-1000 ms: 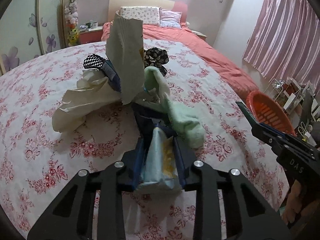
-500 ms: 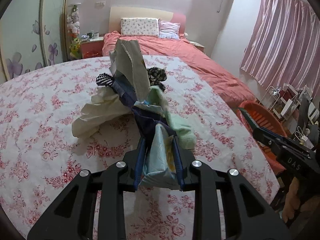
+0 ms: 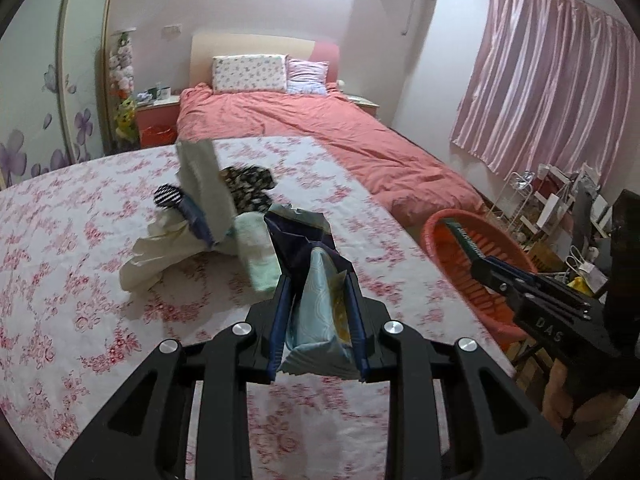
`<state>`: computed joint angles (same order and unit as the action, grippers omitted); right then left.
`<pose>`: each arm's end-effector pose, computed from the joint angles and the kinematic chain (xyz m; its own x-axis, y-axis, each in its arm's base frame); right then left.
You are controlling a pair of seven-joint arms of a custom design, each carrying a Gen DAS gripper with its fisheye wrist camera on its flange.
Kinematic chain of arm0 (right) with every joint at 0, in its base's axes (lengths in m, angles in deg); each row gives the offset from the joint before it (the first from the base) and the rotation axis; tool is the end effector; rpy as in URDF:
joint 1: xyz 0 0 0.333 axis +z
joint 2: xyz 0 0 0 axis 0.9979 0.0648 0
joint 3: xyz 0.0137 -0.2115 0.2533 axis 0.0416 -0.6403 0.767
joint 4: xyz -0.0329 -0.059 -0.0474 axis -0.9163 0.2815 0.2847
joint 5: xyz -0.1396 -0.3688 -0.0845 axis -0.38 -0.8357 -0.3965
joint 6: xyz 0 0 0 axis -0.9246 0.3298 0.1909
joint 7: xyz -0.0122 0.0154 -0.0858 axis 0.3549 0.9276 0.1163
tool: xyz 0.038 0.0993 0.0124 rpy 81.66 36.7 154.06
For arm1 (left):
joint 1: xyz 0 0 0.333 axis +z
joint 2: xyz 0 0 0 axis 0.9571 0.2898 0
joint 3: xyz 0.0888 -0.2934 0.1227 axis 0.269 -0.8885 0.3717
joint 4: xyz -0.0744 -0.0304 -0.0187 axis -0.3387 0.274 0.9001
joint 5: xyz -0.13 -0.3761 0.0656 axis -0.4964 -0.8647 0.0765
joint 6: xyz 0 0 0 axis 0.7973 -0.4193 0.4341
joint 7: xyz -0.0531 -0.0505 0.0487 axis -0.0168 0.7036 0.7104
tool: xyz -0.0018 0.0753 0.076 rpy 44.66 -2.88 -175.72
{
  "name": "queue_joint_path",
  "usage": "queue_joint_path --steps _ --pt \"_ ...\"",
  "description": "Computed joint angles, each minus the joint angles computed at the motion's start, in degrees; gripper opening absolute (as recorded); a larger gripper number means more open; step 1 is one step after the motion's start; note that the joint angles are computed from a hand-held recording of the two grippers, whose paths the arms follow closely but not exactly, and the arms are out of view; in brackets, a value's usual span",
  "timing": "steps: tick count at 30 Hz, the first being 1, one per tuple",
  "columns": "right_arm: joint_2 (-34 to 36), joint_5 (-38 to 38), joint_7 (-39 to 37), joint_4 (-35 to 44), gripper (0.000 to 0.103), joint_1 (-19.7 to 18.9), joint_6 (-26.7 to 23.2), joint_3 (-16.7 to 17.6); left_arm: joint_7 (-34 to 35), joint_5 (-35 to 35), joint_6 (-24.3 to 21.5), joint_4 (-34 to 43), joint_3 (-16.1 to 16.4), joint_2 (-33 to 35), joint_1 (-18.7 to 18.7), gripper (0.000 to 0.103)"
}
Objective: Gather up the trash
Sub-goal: 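Carry the green tube and bag over the orange basket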
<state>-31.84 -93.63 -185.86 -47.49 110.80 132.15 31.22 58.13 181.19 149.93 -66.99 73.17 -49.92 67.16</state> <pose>0.4896 0.2987 0.3462 -0.3051 -0.9360 -0.1757 -0.5452 0.3229 -0.7736 0.5373 -0.2083 0.3688 -0.5850 -0.7923 0.1734 -0.5852 0.2643 -0.7666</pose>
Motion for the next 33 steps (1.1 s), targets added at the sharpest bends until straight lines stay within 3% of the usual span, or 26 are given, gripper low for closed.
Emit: queue_joint_path --steps 12,20,26,33 --pt "-9.2 -3.7 8.7 -8.1 0.018 -0.2 -9.1 2.5 9.0 -7.2 -0.1 -1.5 -3.9 -1.7 -0.9 0.027" --pt "-15.7 1.0 8.0 -13.7 0.018 -0.3 -21.2 5.4 15.9 -11.6 -0.8 -0.5 -6.5 -0.6 -2.8 0.027" --pt "-19.8 1.2 11.4 -18.2 0.018 -1.9 -22.3 5.6 10.2 -4.6 -0.7 4.5 -7.1 2.1 -5.6 0.027" --pt "-21.8 -0.6 15.1 -21.4 0.018 -4.6 -20.5 4.8 2.3 3.0 0.2 11.3 -3.3 5.7 -12.5 0.027"
